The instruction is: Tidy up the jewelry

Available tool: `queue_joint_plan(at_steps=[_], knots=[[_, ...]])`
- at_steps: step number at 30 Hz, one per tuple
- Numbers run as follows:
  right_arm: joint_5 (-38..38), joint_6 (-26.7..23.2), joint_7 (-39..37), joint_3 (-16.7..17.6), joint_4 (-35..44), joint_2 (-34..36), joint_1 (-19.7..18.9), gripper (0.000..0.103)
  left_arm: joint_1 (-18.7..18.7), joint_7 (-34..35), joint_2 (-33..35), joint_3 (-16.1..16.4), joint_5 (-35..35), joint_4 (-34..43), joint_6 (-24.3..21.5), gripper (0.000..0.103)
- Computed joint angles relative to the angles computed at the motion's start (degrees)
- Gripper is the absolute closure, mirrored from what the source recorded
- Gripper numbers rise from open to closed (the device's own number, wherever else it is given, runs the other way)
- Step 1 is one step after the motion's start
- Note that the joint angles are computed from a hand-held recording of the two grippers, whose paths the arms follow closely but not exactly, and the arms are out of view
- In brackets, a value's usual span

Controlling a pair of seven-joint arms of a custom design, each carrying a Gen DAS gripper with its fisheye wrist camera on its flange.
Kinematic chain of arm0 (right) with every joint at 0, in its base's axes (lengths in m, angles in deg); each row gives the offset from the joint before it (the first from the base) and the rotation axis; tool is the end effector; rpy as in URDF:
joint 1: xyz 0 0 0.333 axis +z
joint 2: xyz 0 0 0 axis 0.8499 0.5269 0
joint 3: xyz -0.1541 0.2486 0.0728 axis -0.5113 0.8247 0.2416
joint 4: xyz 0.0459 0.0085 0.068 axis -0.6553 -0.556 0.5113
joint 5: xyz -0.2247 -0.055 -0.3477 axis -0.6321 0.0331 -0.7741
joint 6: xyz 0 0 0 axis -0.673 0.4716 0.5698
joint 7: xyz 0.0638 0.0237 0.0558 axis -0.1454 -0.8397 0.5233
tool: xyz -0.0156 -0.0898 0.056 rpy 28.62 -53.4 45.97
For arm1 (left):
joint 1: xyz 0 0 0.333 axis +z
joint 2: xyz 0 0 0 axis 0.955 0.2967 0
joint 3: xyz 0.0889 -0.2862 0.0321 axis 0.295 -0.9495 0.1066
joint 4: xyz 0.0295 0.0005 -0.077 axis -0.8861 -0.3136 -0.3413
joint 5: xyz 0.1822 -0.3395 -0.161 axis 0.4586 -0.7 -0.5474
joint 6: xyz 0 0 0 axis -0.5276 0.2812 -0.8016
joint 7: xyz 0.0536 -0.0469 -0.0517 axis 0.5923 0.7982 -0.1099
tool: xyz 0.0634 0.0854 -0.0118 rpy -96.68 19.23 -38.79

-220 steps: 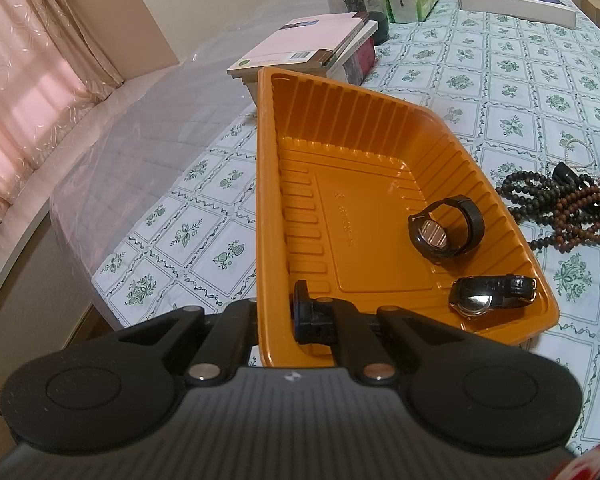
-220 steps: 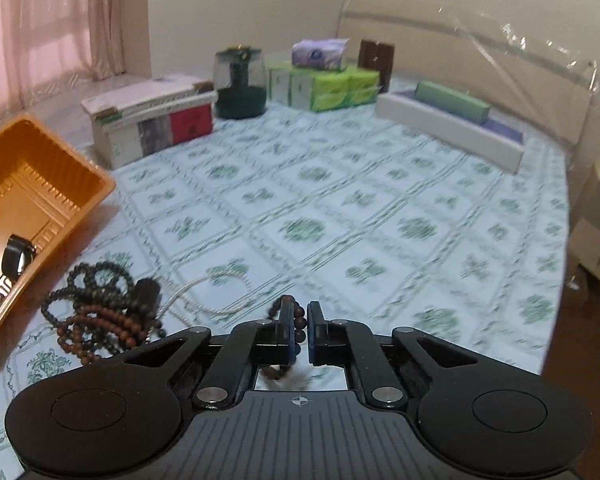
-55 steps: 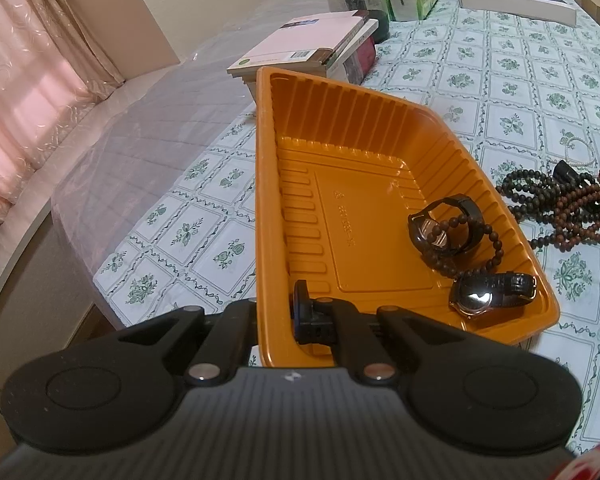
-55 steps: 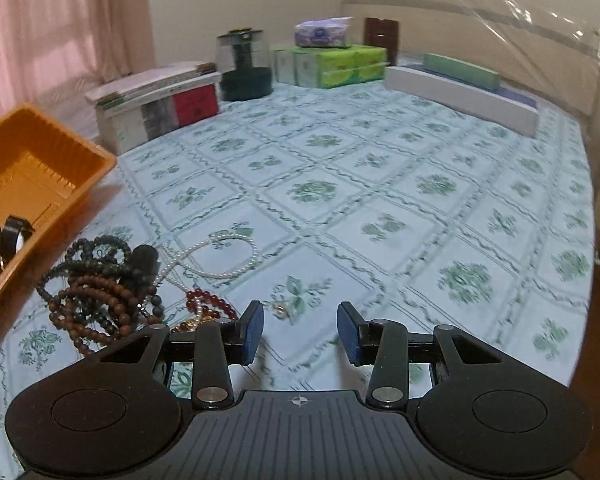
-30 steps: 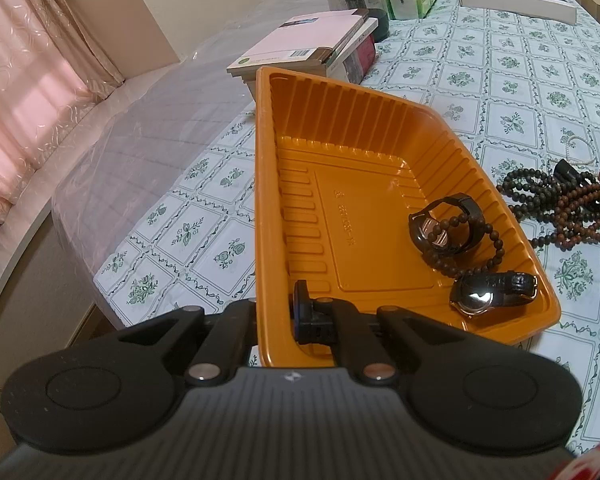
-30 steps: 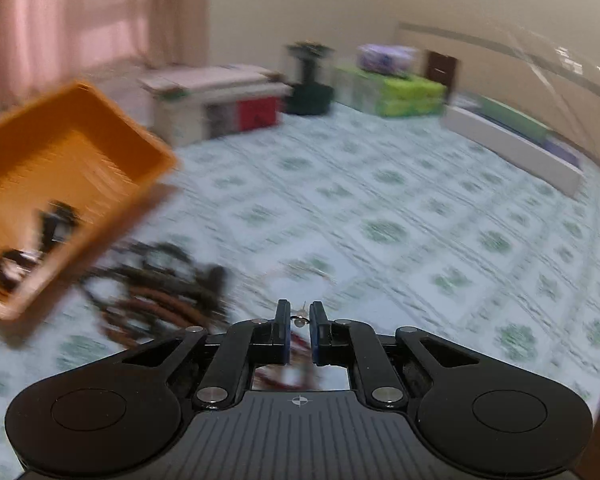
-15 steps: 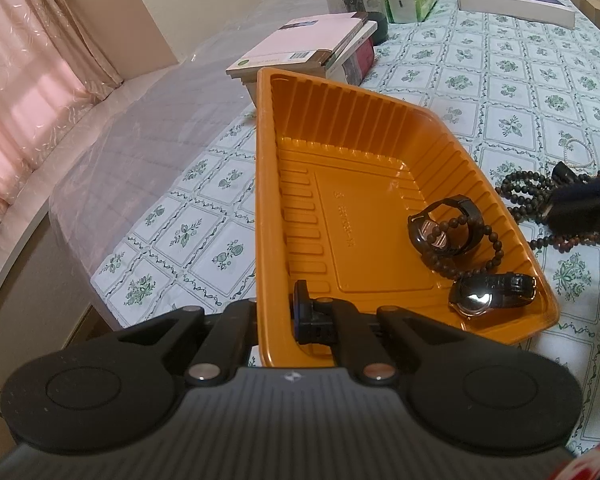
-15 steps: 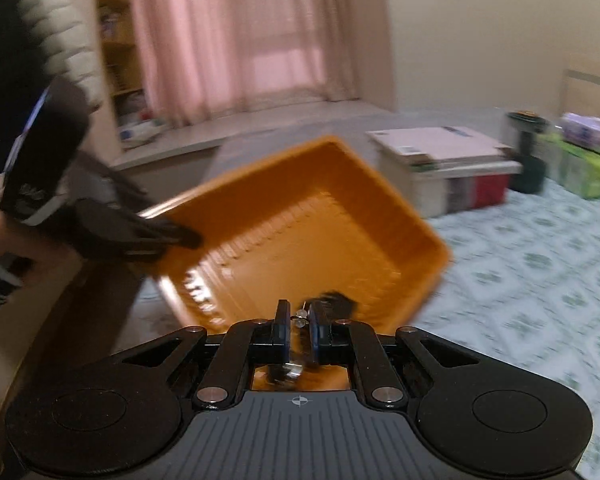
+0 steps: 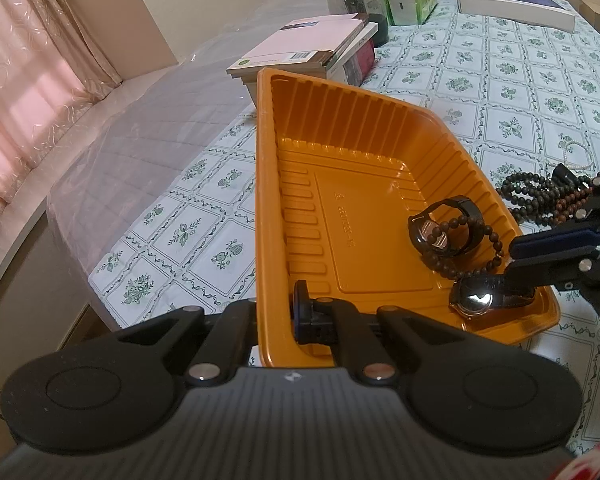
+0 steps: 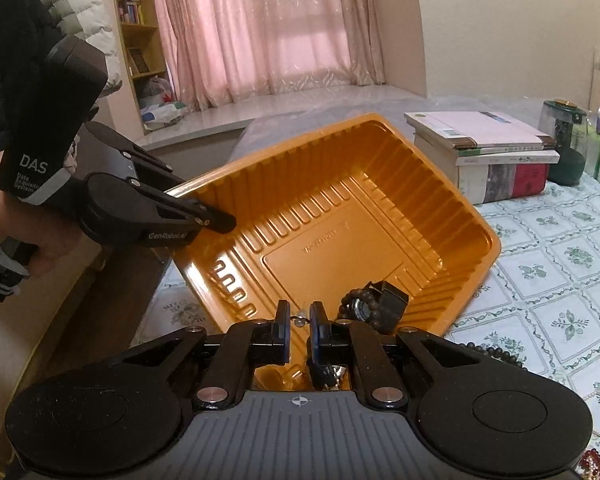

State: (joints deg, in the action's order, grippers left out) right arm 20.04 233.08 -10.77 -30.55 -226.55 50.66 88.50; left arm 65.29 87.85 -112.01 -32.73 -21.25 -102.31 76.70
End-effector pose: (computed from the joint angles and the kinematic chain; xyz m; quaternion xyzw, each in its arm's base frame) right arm 0.4140 0.1927 0.4448 -0.7835 0.3853 -0.1087 0.4752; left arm 0.4345 -0.1792 0.4880 -0.5144 0.7748 -0.1699 0.3259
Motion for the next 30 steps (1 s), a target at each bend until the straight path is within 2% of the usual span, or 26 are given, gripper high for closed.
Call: queue_joint_plan(at_steps=[1, 3, 5, 6, 11, 15, 18, 21, 24, 28, 30], knots=[[0.11, -0.08, 0.03, -0.03, 0.01, -0.07, 0.02, 0.093, 0.01, 0.00, 0.00, -0.01, -0.01, 0.00, 0.00, 0.101], [-1.55, -0.13, 1.84, 0.23, 0.00, 0.03, -0.44, 0.086, 0.01, 0.01, 0.00, -0.01, -0.01, 0.00, 0.00, 0.101], [-0.19, 0.89, 1.20, -0.20, -0.26, -0.52, -0.13, 0.048, 0.02, 0.01, 0.00, -0.02, -0.02, 0.00, 0.00, 0.101], [2.42, 1.35, -0.70, -0.95, -0.65, -1.31, 0.17, 0.045, 0.02, 0.01, 0.00, -0.02, -0.02, 0.00, 0.00, 0.101], [3.22, 4.18, 0.51, -1.04, -4.30, -5.61, -2.50, 0.045, 0.08, -0.02, -0.02, -0.07, 0.05, -0.05, 0.07, 0.101], [-3.91, 7.90, 9.73, -0.99, -10.22, -9.89, -5.61, 0.045, 0.01, 0.08, -0.04, 0.02, -0.06, -0.05, 0.04, 0.101], [-12.04, 9.89, 19.56, 0.87, -15.07, -12.92, -10.61, 0.045, 0.10, -0.03, -0.04, -0.10, 0.04, -0.03, 0.02, 0.101], [-19.91, 9.57, 29.92, 4.64, -19.28, -15.74, -18.35, 0.045, 0.21, -0.39, -0.13, -0.29, 0.25, -0.07, -0.10, 0.101], [-24.30, 8.91, 35.01, 5.18, -21.59, -17.50, -22.40, 0.045, 0.12, -0.33, -0.11, -0.20, 0.29, -0.07, -0.11, 0.101], [-28.17, 8.98, 37.93, 3.85, -22.75, -18.15, -23.68, 0.045, 0.15, -0.50, -0.08, -0.40, 0.47, 0.16, -0.60, 0.101], [-29.17, 10.37, 38.85, 2.83, -22.69, -17.34, -22.84, 0.045, 0.08, -0.50, -0.11, -0.44, 0.55, 0.27, -0.85, 0.101]])
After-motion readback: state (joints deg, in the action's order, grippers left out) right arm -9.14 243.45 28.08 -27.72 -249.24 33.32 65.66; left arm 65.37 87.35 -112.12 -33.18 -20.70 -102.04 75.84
